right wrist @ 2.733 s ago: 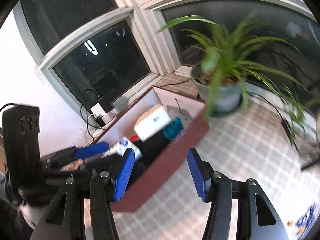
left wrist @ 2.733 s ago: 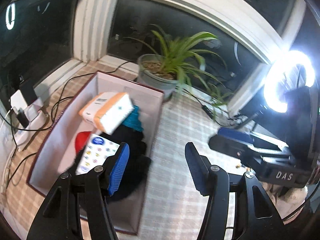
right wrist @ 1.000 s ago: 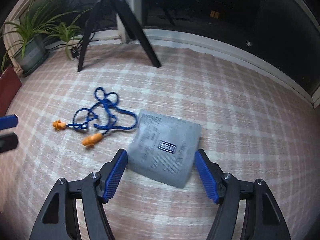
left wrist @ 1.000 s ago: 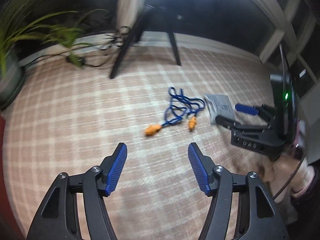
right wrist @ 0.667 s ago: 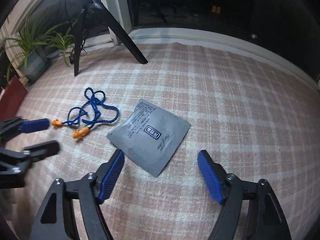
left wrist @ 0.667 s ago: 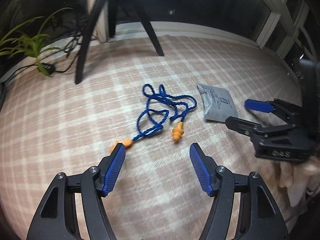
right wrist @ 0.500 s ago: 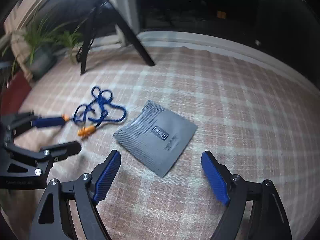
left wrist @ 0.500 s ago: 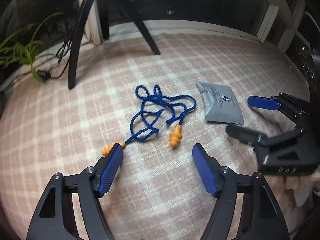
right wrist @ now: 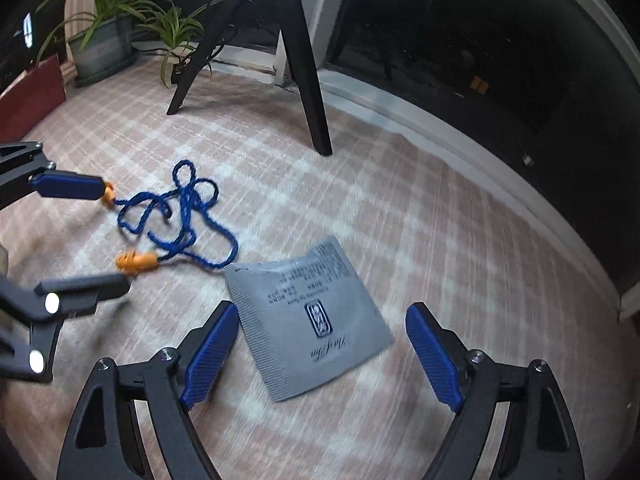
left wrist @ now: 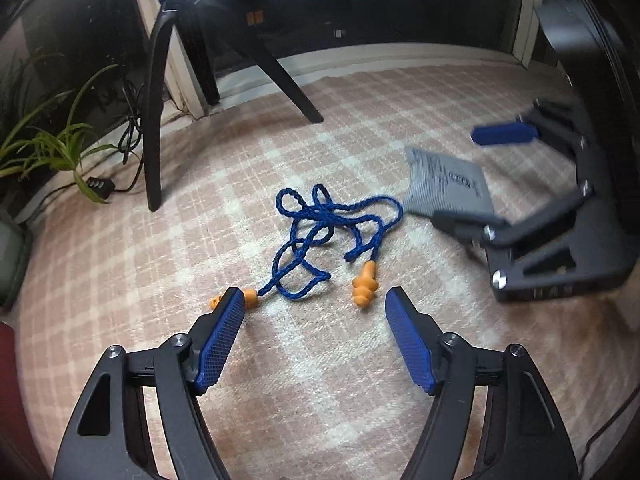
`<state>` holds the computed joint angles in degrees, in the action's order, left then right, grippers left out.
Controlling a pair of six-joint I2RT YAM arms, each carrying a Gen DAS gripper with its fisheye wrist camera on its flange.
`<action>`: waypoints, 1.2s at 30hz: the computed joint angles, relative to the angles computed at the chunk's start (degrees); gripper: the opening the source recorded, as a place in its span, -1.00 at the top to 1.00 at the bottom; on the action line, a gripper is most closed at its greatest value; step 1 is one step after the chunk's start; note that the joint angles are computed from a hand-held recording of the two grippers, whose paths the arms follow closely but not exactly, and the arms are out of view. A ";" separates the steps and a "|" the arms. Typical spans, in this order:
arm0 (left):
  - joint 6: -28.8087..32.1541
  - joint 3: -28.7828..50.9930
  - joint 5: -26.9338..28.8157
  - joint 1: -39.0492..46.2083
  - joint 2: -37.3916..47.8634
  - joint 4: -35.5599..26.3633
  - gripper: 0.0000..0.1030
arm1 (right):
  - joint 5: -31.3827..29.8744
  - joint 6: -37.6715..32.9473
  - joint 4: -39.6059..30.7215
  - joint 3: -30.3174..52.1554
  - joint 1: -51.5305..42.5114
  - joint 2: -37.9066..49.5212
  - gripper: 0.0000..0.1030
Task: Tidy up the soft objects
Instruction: 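Close the left tool on the earplug cord while the right tool grasps the grey sachet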
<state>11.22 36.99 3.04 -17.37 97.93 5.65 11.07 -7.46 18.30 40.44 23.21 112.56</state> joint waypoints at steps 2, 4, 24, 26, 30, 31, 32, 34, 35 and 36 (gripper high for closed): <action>0.35 0.38 -0.91 -0.17 0.93 0.69 -0.42 | -1.38 -0.66 -1.14 1.43 -0.75 0.46 -0.60; 0.00 1.12 -1.19 -0.30 2.06 1.60 -0.41 | -3.88 -1.25 -3.04 3.52 -2.11 1.26 -0.60; -2.23 10.28 3.23 0.48 11.04 2.47 -0.51 | -16.44 0.15 -4.07 6.81 -8.41 4.73 -0.77; -2.60 10.48 3.53 0.52 11.46 2.91 -0.45 | -16.45 -0.17 -3.73 6.25 -8.53 4.40 -0.71; -2.54 9.98 3.94 0.01 11.60 4.49 -0.17 | -16.76 -0.37 -3.64 5.27 -9.29 3.39 -0.41; -2.47 9.41 4.17 -0.20 11.19 4.87 -0.04 | -16.95 -0.47 -3.77 5.09 -9.57 3.13 -0.36; -2.34 9.19 4.39 -0.47 11.03 5.07 0.07 | -17.07 -0.60 -3.83 4.89 -9.77 2.92 -0.34; -2.26 8.57 4.40 -1.08 10.43 5.34 0.24 | -17.29 -0.99 -3.92 4.91 -9.92 2.94 -0.34; -2.12 8.46 4.66 -1.39 10.33 5.41 0.35 | -17.14 -1.25 -4.07 5.03 -9.83 2.99 -0.34; -1.94 8.39 5.06 -1.49 10.28 5.43 0.41 | -17.16 -1.24 -4.20 5.20 -9.83 3.09 -0.34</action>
